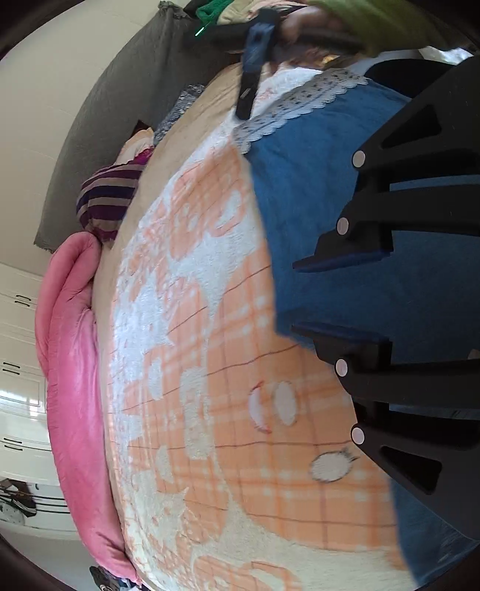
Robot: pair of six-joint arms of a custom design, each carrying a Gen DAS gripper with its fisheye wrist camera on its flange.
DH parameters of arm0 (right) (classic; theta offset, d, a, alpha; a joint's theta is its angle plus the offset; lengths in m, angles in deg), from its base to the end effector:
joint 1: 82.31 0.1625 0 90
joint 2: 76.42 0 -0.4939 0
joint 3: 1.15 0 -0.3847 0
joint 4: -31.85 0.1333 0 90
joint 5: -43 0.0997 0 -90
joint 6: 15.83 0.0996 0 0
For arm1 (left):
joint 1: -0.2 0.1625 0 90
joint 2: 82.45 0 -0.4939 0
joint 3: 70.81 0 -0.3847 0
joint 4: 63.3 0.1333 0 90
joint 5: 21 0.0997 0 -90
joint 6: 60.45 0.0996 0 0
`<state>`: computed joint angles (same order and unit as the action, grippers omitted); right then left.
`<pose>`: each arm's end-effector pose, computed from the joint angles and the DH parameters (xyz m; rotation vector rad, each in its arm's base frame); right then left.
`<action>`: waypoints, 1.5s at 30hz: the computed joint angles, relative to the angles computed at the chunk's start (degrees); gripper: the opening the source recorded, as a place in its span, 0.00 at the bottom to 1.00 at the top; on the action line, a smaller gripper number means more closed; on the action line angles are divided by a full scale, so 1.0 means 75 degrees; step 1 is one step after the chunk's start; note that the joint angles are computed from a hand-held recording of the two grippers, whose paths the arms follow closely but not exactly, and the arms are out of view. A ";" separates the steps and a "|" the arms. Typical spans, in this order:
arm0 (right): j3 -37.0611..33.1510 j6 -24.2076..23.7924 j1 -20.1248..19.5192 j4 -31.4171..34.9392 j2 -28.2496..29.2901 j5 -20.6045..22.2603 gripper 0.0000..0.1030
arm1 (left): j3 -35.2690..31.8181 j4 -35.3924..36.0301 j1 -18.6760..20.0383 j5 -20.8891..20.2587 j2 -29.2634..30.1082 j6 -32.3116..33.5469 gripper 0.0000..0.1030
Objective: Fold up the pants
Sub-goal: 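Grasp the lace trim with the right gripper while the left gripper grasps the denim, then release the pants and smooth them flat with both grippers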
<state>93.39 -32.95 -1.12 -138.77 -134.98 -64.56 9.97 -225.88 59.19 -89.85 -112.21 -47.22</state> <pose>-0.0062 -0.7141 0.3604 0.0233 -2.5311 0.9231 -0.2659 -0.7708 0.0588 0.9535 2.6077 -0.6020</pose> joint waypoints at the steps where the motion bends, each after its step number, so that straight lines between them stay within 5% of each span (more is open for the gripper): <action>1: -0.0117 0.0081 -0.0045 0.0193 0.0063 0.0038 0.62 | 0.0046 0.0024 0.0002 0.0042 0.0011 0.0013 0.27; 4: -0.0286 0.0237 -0.0197 0.0591 0.0208 0.0280 0.48 | 0.0001 0.0246 0.0048 0.0349 0.0172 0.0020 0.33; 8: 0.0071 -0.0444 -0.0170 0.0321 0.0078 0.0612 0.19 | -0.0085 0.0348 0.0186 0.0084 0.0197 -0.0227 0.34; 14: 0.0430 -0.1227 0.0009 -0.1071 -0.0026 0.0633 0.16 | 0.0010 0.0193 0.0185 0.0053 0.0170 -0.0214 0.34; 16: 0.0135 -0.1455 0.0149 -0.0942 0.0228 -0.0060 0.17 | -0.0004 0.0201 0.0186 0.0054 0.0179 -0.0215 0.35; 19: -0.0252 -0.1457 0.0221 -0.0444 0.0573 -0.1010 0.22 | 0.0013 0.0168 0.0188 0.0035 0.0176 -0.0220 0.35; 21: -0.0274 -0.1202 0.0143 -0.0340 0.0556 -0.0933 0.25 | 0.0028 0.0122 0.0205 -0.0010 0.0170 -0.0212 0.35; 23: -0.0190 -0.1010 0.0125 -0.0522 0.0465 -0.0918 0.44 | 0.0036 0.0102 0.0226 -0.0088 0.0158 -0.0230 0.35; 25: 0.0118 -0.0902 0.0119 -0.0942 0.0238 -0.0819 0.55 | 0.0185 -0.0118 0.0227 -0.0183 0.0050 -0.0275 0.46; 27: 0.0600 -0.1028 0.0106 -0.1629 -0.0061 -0.0620 0.58 | 0.0566 -0.0662 0.0124 -0.0002 -0.0171 -0.0162 0.83; 30: 0.1458 -0.1160 0.0098 -0.2707 -0.0532 -0.0376 0.64 | 0.1234 -0.1491 0.0001 0.0358 -0.0572 0.0151 0.83; 35: 0.2700 -0.1564 0.0209 -0.3607 -0.0911 -0.0286 0.67 | 0.1851 -0.1483 0.0061 0.0505 -0.1066 -0.0536 0.83; 41: 0.3447 -0.2317 0.0578 -0.4247 -0.0590 -0.0937 0.67 | 0.2633 -0.2201 -0.0105 0.1111 -0.1411 -0.0506 0.91; 45: 0.3215 -0.2982 0.0962 -0.4354 -0.0070 -0.1475 0.72 | 0.2906 -0.2382 -0.0351 0.2123 -0.1288 -0.0103 0.91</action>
